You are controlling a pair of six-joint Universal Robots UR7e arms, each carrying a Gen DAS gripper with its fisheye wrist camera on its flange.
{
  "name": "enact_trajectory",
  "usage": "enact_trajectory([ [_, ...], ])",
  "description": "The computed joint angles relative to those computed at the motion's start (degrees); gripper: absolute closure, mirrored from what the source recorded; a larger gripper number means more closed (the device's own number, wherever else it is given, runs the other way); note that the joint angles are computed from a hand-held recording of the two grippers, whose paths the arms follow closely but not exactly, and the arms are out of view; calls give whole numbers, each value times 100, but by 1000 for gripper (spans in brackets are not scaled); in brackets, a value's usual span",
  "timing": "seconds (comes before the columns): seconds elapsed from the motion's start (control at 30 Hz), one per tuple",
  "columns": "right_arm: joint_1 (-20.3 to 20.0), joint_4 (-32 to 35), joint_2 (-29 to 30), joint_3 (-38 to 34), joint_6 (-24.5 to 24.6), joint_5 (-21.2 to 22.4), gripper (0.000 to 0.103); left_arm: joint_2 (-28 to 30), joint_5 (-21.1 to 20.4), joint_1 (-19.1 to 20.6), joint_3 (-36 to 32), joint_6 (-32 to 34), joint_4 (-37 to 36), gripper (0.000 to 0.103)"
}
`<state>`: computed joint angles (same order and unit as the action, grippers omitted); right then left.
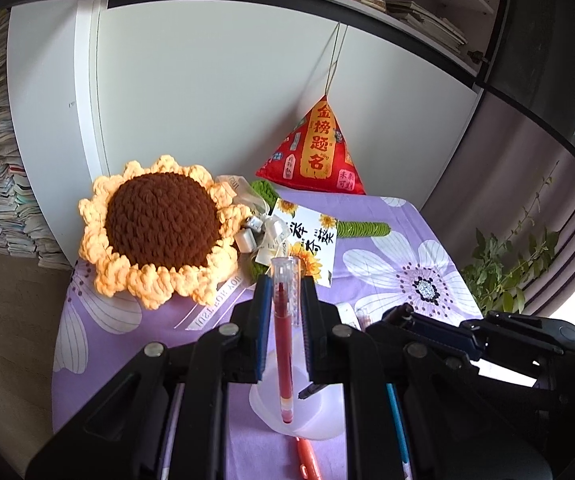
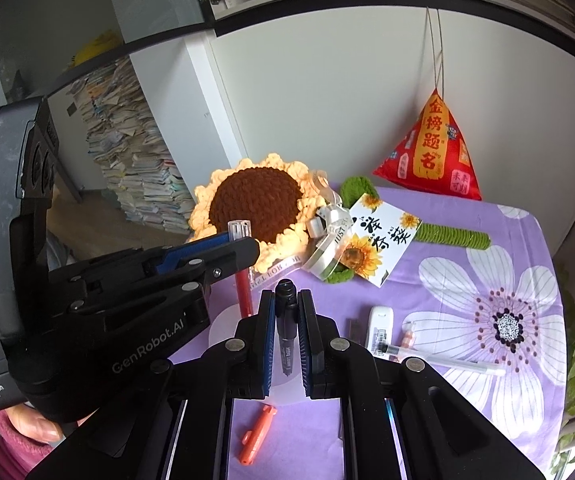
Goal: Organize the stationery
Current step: 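Carry the red pen toward the clear plastic cup while the right tool carries the black marker there, then drop the red pen into the cup with the left tool while the right tool drops the black marker in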
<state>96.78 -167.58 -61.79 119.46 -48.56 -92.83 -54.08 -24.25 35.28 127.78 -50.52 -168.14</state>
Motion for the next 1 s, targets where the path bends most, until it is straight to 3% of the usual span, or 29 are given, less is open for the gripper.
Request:
enact_trajectory([
  [0.6,-81,108,138,-110,111,-66,91,92,-222,67,30,-4,-60,90],
  [0.93,-137,214,94,-75,172,-87,91,72,-286,38,85,-320,170,91],
  [1.0,-149,284,72,-78,215,-78,91,34,-319,32,106,-393,216,86],
])
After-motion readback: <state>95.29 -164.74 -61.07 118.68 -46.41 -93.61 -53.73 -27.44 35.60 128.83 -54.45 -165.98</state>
